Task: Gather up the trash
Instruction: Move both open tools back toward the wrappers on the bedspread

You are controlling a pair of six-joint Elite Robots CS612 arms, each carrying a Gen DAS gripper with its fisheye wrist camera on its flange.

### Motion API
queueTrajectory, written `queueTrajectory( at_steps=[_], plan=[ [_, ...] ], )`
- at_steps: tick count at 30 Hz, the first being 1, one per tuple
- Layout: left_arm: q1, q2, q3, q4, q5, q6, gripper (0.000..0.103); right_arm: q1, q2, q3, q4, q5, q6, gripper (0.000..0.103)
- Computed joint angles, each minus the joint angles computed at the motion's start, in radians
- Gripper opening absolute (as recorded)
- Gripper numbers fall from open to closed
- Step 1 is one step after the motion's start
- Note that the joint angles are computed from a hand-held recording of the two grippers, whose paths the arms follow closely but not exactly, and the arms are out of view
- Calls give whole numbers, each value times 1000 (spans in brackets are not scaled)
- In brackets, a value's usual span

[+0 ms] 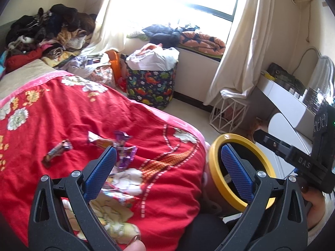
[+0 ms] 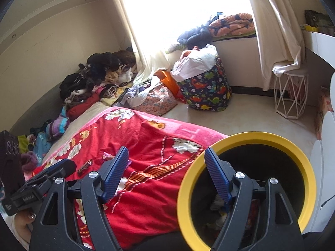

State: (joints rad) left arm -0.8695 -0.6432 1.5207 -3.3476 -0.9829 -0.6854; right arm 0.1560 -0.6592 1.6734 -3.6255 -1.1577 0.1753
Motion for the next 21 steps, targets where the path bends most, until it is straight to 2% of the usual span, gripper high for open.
queueTrajectory(
  at_steps=[7, 14, 19, 21],
  plan=[
    [12, -20, 49, 9, 47, -63, 92, 31, 11, -42, 77, 29, -57, 73],
    [29, -40, 95, 73, 70, -161, 92, 64, 40, -115, 185, 39, -115, 73],
    [48, -43, 118, 119, 32, -240, 92, 80, 73, -185, 294, 68, -133, 73],
    [58, -41, 121, 128, 0, -271, 87, 86, 89, -216, 346, 76, -135, 72]
  ],
)
